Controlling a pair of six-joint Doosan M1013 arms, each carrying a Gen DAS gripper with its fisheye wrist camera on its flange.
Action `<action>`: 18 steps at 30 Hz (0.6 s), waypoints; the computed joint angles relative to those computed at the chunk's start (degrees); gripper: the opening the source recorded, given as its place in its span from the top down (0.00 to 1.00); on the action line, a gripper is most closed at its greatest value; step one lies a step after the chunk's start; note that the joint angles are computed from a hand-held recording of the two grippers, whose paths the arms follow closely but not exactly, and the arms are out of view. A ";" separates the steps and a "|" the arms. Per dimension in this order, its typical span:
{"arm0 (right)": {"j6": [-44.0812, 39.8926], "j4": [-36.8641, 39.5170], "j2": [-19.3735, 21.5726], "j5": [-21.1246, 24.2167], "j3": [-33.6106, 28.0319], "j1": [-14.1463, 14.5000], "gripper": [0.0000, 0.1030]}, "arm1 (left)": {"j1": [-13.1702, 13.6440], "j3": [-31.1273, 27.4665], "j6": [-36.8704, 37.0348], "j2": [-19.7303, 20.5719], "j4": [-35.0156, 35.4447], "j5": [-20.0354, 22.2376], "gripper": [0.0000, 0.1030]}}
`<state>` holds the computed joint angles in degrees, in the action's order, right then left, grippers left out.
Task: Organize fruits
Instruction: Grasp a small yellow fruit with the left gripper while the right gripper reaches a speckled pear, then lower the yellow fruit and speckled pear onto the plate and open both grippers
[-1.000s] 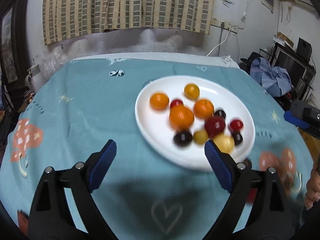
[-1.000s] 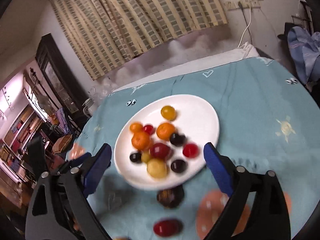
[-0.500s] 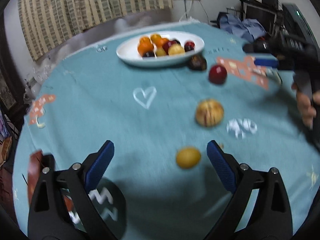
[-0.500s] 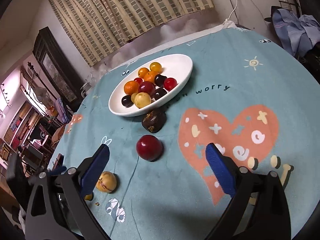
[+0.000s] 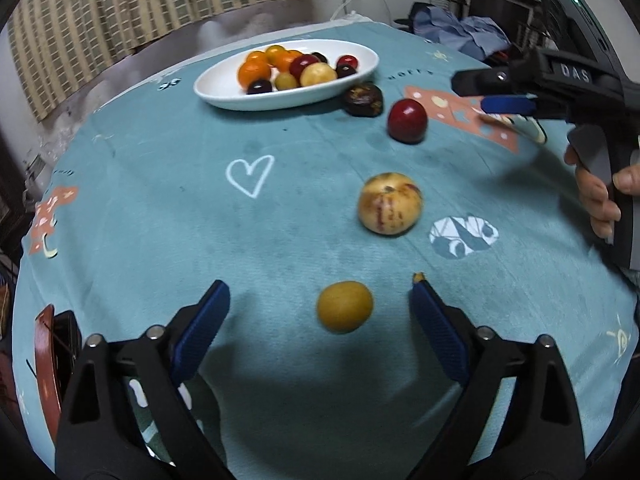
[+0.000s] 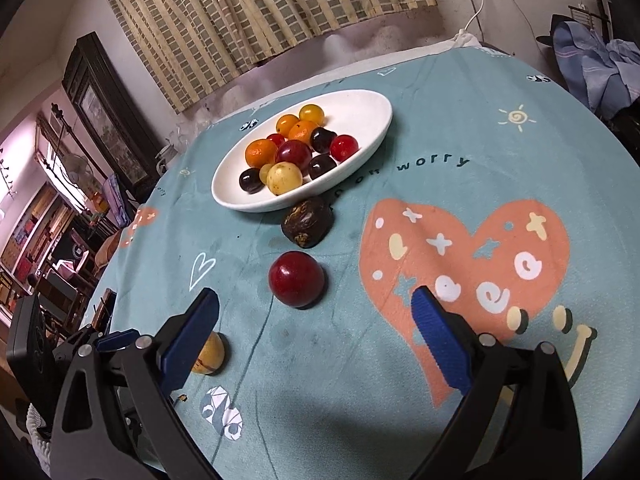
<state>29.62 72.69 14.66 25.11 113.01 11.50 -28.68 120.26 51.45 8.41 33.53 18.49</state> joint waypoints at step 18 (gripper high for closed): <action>-20.79 -2.59 -1.03 -1.28 0.80 8.00 0.29 | 0.82 0.94 14.71 -0.54 -14.68 -2.21 0.73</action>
<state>8.83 70.10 13.63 23.82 113.81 19.50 -27.86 121.20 66.15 7.87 18.85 16.28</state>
